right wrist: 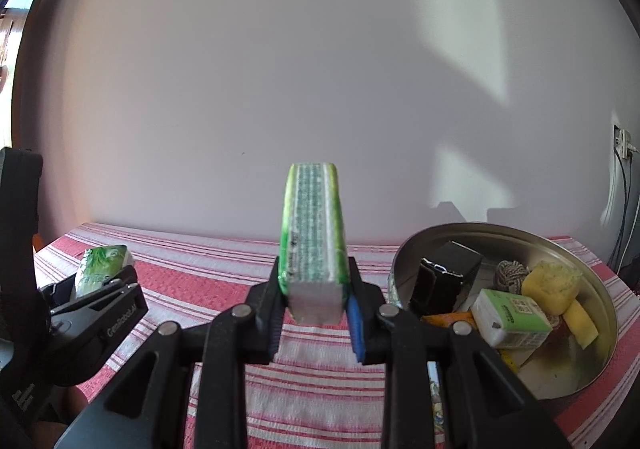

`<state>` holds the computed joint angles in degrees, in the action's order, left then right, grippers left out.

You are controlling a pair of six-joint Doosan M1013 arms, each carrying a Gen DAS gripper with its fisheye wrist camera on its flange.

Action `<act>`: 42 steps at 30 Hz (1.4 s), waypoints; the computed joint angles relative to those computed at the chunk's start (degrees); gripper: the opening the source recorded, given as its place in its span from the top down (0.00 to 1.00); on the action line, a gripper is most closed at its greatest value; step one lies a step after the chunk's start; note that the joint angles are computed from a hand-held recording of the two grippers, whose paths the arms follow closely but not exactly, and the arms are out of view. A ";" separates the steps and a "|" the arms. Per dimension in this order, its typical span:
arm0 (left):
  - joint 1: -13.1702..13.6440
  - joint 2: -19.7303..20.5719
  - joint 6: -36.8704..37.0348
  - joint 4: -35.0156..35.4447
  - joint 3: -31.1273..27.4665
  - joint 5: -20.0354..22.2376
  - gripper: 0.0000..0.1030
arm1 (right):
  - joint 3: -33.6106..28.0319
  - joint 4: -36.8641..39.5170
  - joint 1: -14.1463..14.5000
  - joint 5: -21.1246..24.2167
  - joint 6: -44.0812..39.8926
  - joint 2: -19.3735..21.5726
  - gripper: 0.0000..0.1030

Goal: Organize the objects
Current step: 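Carry both small green tissue packs over the tin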

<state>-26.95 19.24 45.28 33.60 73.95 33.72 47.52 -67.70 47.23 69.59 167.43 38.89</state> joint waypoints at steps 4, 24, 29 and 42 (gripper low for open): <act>0.14 -0.40 -0.33 0.34 0.79 -0.64 0.47 | 0.46 -0.12 0.35 -0.04 -0.04 -0.27 0.74; -1.61 -2.65 -6.60 7.25 4.11 -1.11 0.47 | 3.50 -0.14 2.10 -0.73 -0.32 -2.32 0.74; -1.94 -3.15 -7.38 8.43 4.78 -1.19 0.47 | 4.55 0.20 2.39 -0.38 0.03 -3.05 0.74; -3.39 -4.12 -9.26 12.57 6.28 -1.23 0.47 | 8.70 0.05 2.71 -0.87 0.93 -5.57 0.74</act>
<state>-30.34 15.12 36.02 46.16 80.22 32.49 56.22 -67.65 49.94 68.72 168.35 33.31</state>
